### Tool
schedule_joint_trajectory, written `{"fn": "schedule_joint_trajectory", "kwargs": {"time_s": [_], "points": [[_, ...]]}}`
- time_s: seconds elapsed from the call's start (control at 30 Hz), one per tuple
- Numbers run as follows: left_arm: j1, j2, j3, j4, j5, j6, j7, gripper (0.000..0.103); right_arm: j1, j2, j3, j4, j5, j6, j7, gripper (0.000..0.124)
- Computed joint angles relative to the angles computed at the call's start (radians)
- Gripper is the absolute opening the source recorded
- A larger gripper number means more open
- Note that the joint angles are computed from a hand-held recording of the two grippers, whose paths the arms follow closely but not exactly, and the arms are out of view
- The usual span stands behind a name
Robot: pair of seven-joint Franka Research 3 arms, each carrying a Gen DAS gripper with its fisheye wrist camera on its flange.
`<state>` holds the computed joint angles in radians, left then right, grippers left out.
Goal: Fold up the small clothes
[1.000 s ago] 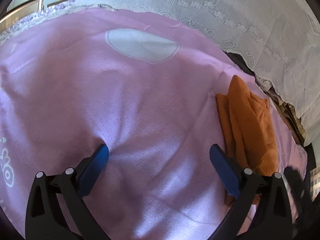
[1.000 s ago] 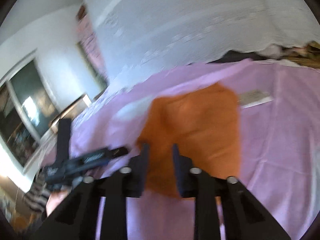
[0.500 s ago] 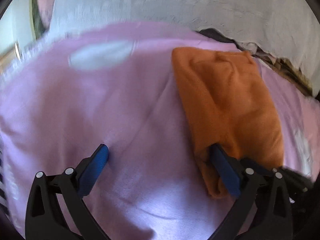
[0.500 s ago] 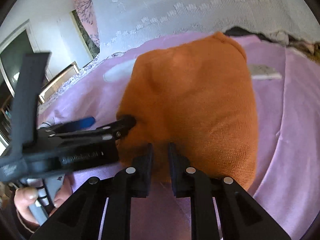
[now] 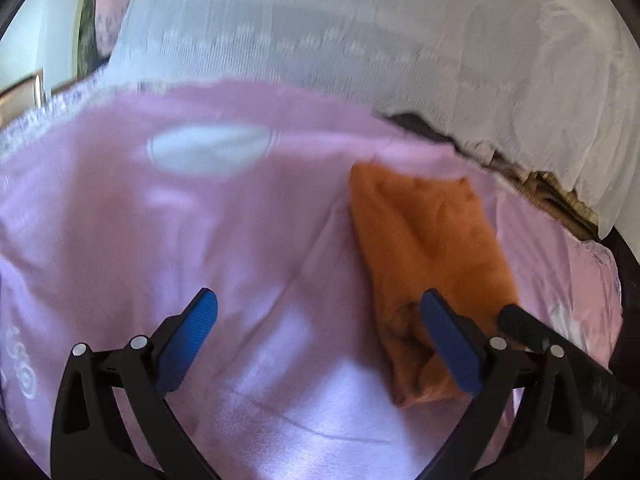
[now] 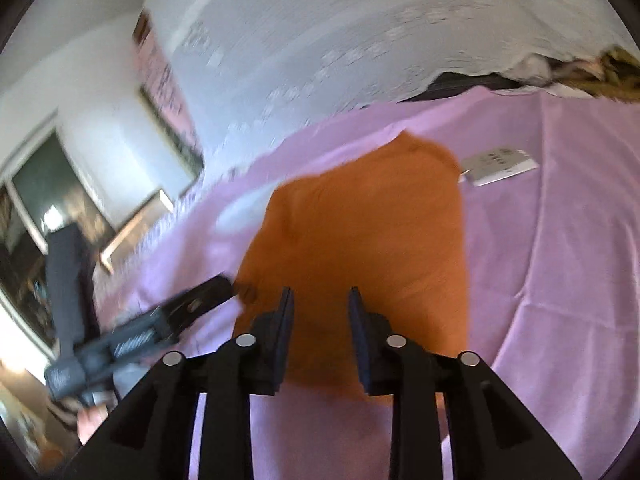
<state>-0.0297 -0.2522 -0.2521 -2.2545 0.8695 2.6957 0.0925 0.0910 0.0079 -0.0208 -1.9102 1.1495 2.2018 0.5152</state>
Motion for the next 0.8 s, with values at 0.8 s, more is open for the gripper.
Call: {"fn": "schedule_joint_trajectory", "kwargs": {"time_s": [0.8], "points": [[-0.108,0.228,0.058,0.204,-0.199,-0.155,0.217,0.099,-0.081,0.456,0.126,0.539,-0.262,-0.008,0.256,0.002]]}}
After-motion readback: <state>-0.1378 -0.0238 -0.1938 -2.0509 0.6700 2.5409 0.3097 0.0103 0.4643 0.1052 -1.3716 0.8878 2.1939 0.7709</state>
